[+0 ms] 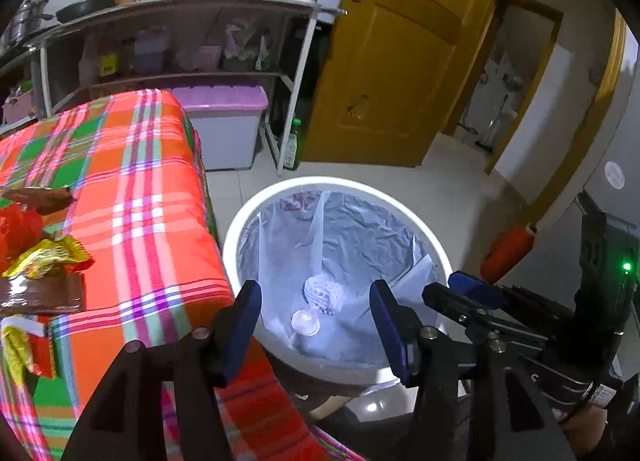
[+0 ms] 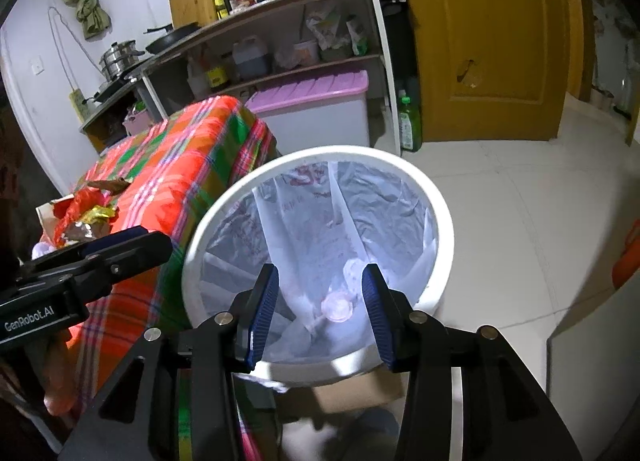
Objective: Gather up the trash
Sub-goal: 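Open the right tool to drop the foam net while the left tool drops the cup, then move both open tools back over the trash on the table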
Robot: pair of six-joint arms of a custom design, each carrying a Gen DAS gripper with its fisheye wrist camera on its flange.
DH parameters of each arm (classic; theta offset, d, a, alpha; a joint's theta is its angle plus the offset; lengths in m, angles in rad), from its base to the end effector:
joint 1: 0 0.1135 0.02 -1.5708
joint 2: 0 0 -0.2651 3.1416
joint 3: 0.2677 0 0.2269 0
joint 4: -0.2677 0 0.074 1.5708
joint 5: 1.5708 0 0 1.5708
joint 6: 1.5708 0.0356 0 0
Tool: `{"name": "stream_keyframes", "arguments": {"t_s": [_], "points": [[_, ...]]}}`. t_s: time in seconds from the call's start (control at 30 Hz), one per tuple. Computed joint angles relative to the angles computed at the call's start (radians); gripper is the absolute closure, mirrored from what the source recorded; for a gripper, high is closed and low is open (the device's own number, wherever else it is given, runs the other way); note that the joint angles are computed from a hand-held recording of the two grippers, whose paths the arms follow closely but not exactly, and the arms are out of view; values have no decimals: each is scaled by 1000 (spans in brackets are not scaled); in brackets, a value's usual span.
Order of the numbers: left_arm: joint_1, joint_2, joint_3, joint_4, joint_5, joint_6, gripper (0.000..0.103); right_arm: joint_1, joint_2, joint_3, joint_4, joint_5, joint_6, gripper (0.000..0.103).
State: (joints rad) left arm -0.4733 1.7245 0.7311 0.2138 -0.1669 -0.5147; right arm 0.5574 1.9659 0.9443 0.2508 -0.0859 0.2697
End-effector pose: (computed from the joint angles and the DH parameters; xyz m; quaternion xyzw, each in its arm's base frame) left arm 0.2768 -0.1351 0.1482 -0.0511 0.9187 -0.1144 0.3746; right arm 0.3090 0.1962 0.1266 -0.1485 0.9083 0.1926 0.3404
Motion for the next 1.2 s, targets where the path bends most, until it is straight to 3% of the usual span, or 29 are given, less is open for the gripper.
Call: {"name": "stream_keyframes", "arguments": {"t_s": [0.33,0.7,1.2], "points": [[-45,-277,-171,-31,-125,-39,47,92,-162,-83,20,54,10,58],[-108,-615,-309,-239,-300,-86,47,237,-215,-77,4,83,10,58],[-47,-1060,-437,-581,-368,-154,47,380,-134,61,-57,75,0,57]]}}
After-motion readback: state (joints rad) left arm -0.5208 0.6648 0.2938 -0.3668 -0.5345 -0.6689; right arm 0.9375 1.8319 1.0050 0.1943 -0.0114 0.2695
